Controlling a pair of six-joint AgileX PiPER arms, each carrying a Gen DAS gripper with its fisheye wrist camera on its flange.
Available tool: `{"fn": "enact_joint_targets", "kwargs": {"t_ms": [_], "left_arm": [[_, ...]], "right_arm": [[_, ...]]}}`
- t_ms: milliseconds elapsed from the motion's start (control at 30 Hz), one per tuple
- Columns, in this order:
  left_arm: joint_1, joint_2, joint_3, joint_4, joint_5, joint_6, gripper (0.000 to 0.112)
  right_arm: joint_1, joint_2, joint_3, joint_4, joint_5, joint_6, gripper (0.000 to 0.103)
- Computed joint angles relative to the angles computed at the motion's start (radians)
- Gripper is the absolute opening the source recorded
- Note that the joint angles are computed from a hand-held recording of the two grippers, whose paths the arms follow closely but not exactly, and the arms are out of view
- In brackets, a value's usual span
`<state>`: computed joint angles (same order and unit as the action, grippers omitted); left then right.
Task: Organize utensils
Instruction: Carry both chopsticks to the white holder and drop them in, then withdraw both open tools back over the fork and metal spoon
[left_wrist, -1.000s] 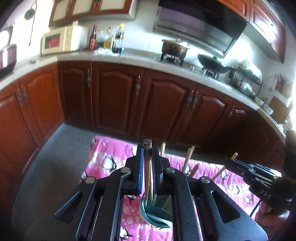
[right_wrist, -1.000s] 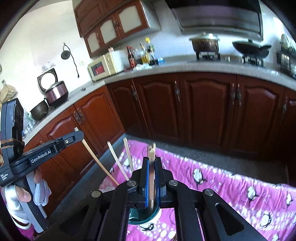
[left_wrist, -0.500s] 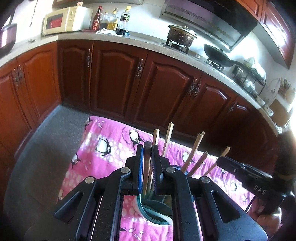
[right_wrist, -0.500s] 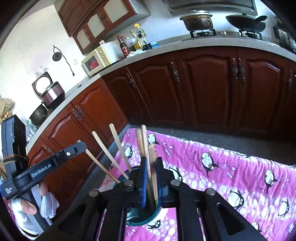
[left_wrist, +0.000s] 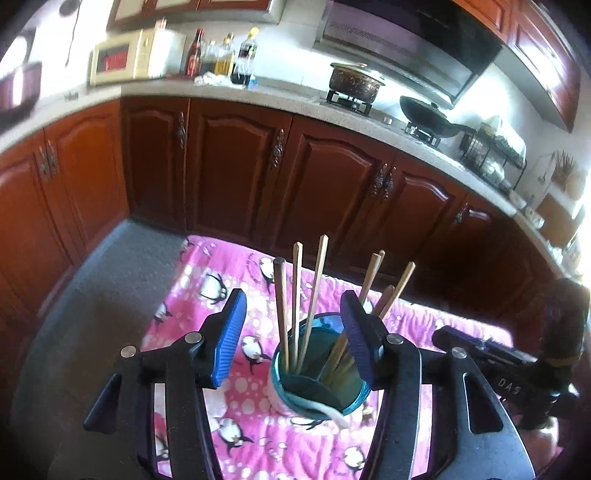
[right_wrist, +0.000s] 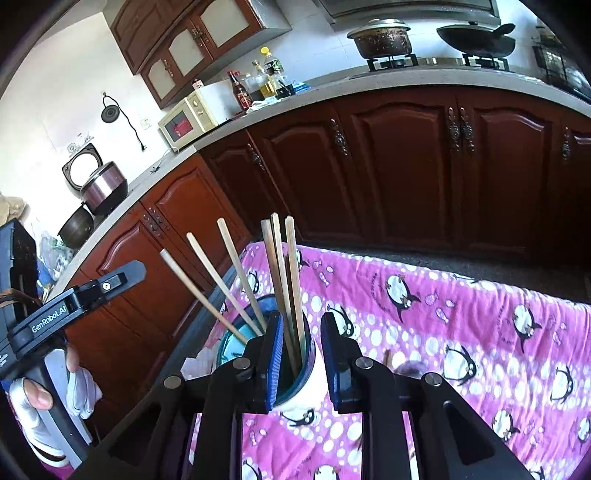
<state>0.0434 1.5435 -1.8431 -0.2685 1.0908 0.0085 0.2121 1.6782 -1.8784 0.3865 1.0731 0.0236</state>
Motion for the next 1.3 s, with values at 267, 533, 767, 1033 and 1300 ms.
{"fn": "enact_joint_targets", "kwargs": {"t_ms": [267, 533, 767, 1033, 1300], "left_arm": [[-0.112, -0.133, 0.152, 0.117, -0.063, -0.059, 0.055], [-0.254, -0.218, 0.251, 0.241, -0.089, -0.168, 0.055], [-0.379, -0.263, 0.308, 0.360, -0.097, -0.265, 0.055], [-0.470, -0.289, 0.360, 0.408, -0.094, -0.332, 0.056], [-0.527, -0.317, 0.409, 0.403, -0.084, -0.369, 0.057]], "right_arm": [[0.016, -0.143, 0.168, -0.058, -0.035, 0.010, 0.033], [0.012, -0.278, 0.314, -0.095, -0.065, 0.046, 0.033], [0.041, -0.358, 0.389, -0.182, -0.076, 0.090, 0.038], [0.076, -0.421, 0.452, -0.280, -0.070, 0.170, 0.042], [0.080, -0.466, 0.498, -0.312, -0.056, 0.204, 0.042]]}}
